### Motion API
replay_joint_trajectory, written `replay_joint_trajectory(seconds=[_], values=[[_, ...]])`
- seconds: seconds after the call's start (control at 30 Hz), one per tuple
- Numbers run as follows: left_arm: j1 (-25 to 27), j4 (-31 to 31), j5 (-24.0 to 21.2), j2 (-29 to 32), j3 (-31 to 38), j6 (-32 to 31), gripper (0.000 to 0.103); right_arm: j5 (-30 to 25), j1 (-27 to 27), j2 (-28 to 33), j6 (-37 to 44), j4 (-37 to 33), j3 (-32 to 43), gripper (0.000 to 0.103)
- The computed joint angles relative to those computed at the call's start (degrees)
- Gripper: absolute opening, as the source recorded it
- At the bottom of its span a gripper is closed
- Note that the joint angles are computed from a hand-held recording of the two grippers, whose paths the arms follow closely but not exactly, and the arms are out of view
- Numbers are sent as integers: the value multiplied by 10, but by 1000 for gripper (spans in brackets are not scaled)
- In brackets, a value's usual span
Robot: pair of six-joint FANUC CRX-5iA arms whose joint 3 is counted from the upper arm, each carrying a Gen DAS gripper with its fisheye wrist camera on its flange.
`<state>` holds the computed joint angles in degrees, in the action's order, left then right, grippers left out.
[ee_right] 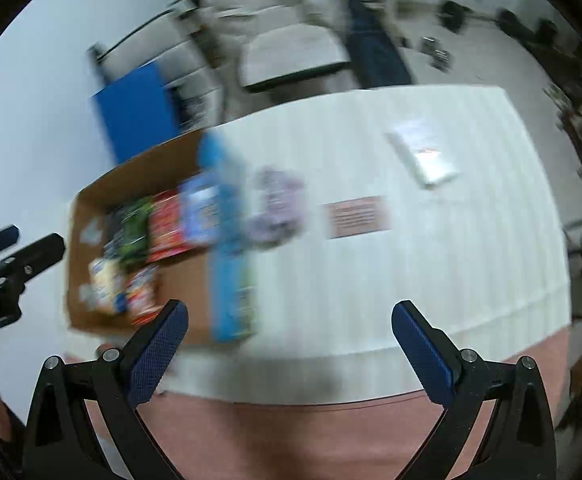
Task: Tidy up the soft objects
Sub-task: 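Move both tools out of the box toward the lavender towel and white box, then grasp the lavender plush towel with the left tool while the right tool grasps the white box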
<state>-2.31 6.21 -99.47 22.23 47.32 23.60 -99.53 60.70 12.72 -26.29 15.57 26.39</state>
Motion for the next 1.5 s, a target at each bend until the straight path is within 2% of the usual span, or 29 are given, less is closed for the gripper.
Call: replay_joint_trajectory(seconds=[0.1, 0.17, 0.3, 0.37, 0.43, 0.57, 0.77, 0.8, 0.83, 0.9, 0.97, 1.0, 1.03, 1.07, 1.17, 1.3, 1.37, 1.43, 1.5], values=[[-90, -84, 20, -5, -28, -29, 101, 0, 2, -69, -39, -21, -89, 103], [-134, -134, -2, 18, -12, -27, 101, 6, 1, -116, -59, -37, -152, 103], [-217, -260, -78, 101, 50, 13, 101, 26, -16, -188, -60, -71, -245, 103], [-239, -296, -83, 115, 46, 20, 101, 33, -30, -211, -47, -87, -274, 103], [-261, -319, -32, 95, -6, 17, 101, 38, -39, -232, -32, -94, -298, 103], [-296, -369, -36, 98, -40, 19, 101, 49, -59, -254, -1, -105, -330, 103], [-315, -431, -41, 109, -73, 39, 101, 93, -101, -266, 52, -117, -364, 103], [-313, -432, -39, 110, -80, 49, 99, 100, -110, -265, 67, -119, -368, 103], [-310, -427, -41, 112, -79, 60, 88, 107, -124, -263, 87, -123, -372, 103], [-296, -391, -65, 114, -83, 79, 75, 119, -154, -254, 127, -132, -376, 103], [-284, -357, -65, 103, -103, 106, 69, 130, -187, -240, 172, -137, -378, 103], [-277, -332, -66, 97, -115, 128, 55, 130, -204, -231, 195, -144, -375, 103], [-272, -320, -72, 97, -117, 143, 49, 132, -223, -220, 219, -148, -372, 103], [-265, -302, -81, 98, -119, 162, 48, 136, -241, -209, 244, -151, -368, 103], [-252, -266, -73, 84, -141, 203, 41, 142, -283, -180, 304, -170, -353, 103], [-234, -232, -82, 87, -146, 243, 41, 157, -316, -155, 349, -194, -338, 101], [-226, -222, -87, 89, -148, 256, 41, 160, -323, -142, 365, -204, -332, 96], [-213, -206, -98, 96, -145, 271, 41, 155, -329, -125, 384, -217, -322, 81], [-199, -192, -100, 102, -137, 281, 42, 133, -326, -105, 398, -215, -308, 78]])
